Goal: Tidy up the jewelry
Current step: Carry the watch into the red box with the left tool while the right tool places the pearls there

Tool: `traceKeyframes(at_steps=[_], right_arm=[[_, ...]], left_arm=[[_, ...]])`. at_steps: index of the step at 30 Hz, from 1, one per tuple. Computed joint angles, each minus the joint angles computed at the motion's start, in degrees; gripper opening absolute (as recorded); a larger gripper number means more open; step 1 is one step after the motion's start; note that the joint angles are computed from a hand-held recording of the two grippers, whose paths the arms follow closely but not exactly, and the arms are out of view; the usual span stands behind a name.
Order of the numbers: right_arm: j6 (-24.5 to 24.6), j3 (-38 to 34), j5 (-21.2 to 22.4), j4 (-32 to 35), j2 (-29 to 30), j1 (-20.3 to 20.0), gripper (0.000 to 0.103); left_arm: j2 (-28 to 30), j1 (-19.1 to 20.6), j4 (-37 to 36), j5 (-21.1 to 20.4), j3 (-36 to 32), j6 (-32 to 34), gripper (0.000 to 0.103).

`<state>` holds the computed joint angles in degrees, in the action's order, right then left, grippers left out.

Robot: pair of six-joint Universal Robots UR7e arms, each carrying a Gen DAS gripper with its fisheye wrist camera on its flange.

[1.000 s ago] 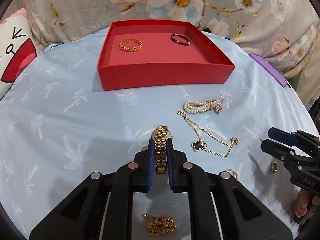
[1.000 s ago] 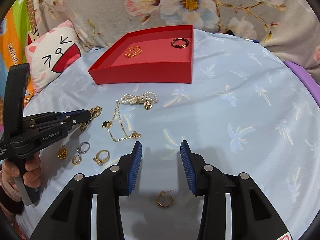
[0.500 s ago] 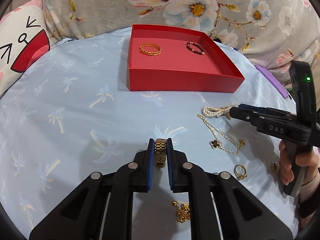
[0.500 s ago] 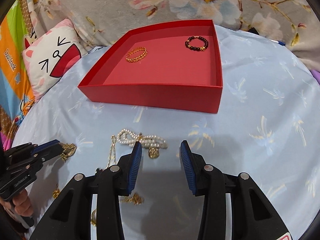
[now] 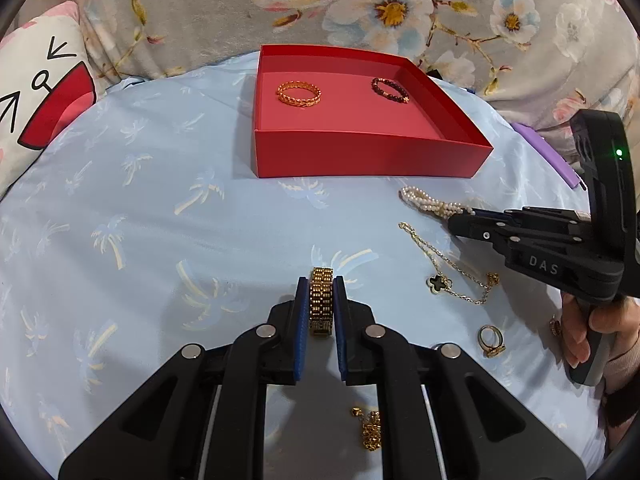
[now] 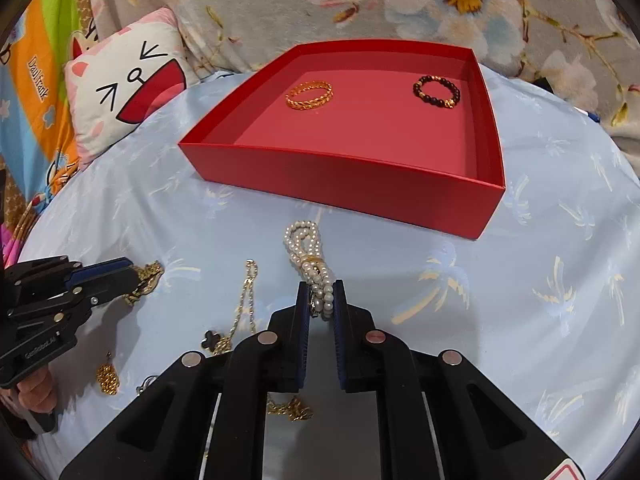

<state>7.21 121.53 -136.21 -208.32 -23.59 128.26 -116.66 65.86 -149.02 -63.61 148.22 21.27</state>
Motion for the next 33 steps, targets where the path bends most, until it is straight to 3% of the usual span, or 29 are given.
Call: traceKeyframes(at_steps=[9, 14, 17, 21, 24, 29, 31, 33], right_arm=[[1.11, 1.81, 0.24, -3.06, -1.49, 3.22, 0.01], [2.43, 2.61, -0.57, -2.39, -4.86, 4.55, 0.01], [1.91, 1.81, -3.23, -0.08, -7.47, 4.81, 0.01], [-0.9, -0.39, -6.3, 0.19, -9.19, 3.53, 0.01], [-2.63, -2.04, -6.17, -0.96, -9.95, 0.97, 0.01], [-2.92, -2.43, -4.13, -3.1, -9.98, -1.62, 0.01], [-3.14, -1.95, -3.63, -4.0, -9.44, -1.66, 0.01], [-3.23, -1.42, -3.52, -4.69, -8.83, -1.59, 0.01]], left_arm=[[-0.92, -0.63, 1.25, -0.26, -0.73, -0.89, 0.011], [-0.08, -2.72, 2.84, 0.21, -3.0, -0.93, 0.011], [2.14, -5.42, -0.4, 1.64, -4.81, -0.04, 0.011], [6.96, -7.2, -7.04, 1.03, -7.72, 0.64, 0.007], [11.42, -7.74, -11.56, 0.17, -10.3, 0.27, 0.005], [14.52, -6.57, -8.4, -0.39, -13.93, -2.27, 0.005], [12.81, -5.69, -5.4, -0.2, -12.8, -1.23, 0.011], [11.14, -4.86, -3.76, 1.28, -10.72, -0.11, 0.047]])
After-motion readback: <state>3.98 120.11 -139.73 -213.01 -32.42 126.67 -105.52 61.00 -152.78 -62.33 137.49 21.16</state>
